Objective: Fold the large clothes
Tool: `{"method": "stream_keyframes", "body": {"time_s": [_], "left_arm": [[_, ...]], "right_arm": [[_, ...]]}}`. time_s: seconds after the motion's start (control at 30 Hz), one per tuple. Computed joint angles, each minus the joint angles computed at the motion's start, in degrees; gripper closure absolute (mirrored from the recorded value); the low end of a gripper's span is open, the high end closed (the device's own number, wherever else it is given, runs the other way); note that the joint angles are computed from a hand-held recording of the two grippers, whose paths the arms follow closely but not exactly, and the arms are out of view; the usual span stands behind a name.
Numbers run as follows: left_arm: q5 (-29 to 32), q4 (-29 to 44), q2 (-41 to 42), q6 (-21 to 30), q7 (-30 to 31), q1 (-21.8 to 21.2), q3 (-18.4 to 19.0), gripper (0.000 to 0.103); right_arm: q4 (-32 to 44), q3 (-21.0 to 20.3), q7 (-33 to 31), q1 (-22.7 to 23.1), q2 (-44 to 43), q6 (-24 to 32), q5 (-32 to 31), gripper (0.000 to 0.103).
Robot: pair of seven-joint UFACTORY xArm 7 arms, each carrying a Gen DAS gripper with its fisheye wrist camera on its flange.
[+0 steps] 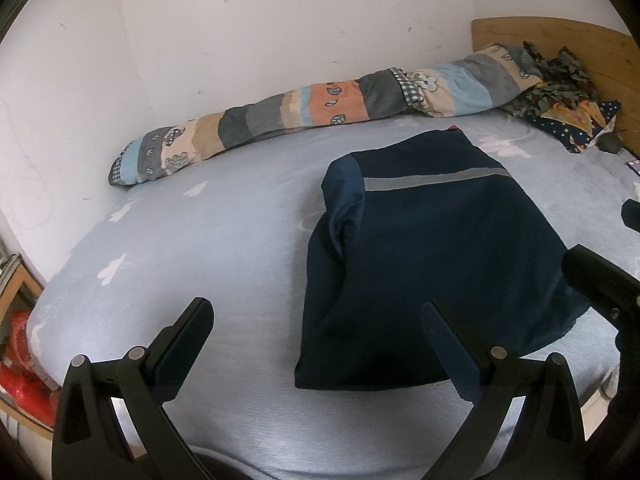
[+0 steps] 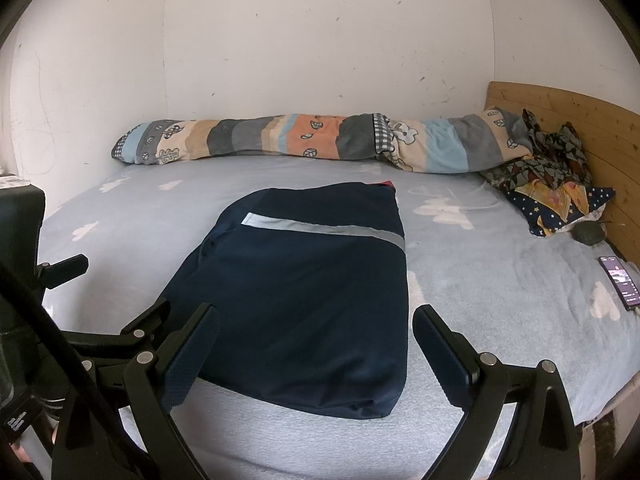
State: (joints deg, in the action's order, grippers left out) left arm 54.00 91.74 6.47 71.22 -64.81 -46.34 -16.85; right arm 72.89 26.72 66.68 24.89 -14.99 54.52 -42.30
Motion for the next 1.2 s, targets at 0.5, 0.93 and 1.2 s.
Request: {"method": "stream_keyframes", "body": {"time_s": [0.5,0.93,1.2], "left_arm": [[-0.9,-0.8,-0.7,-1.7,0.7,0.7,-0.2,0.000],[-1.7,-0.8,-0.8,-2.7,1.7,1.3,-0.2,0.000],[-1.7,-0.7,-0.7,-2.6,1.6,1.2,-0.2,0.000]], "right_arm": [[-0.2,-0.1,-0.2,-0.1,-0.2,-0.2,0.1,0.003],[-0.4,0.0,-0.2,-0.3,-0.3,-0.2,0.2,0.003],[-0.6,0.0,-0.3,-0.5,-0.5,-0.4,0.2,0.003]]}}
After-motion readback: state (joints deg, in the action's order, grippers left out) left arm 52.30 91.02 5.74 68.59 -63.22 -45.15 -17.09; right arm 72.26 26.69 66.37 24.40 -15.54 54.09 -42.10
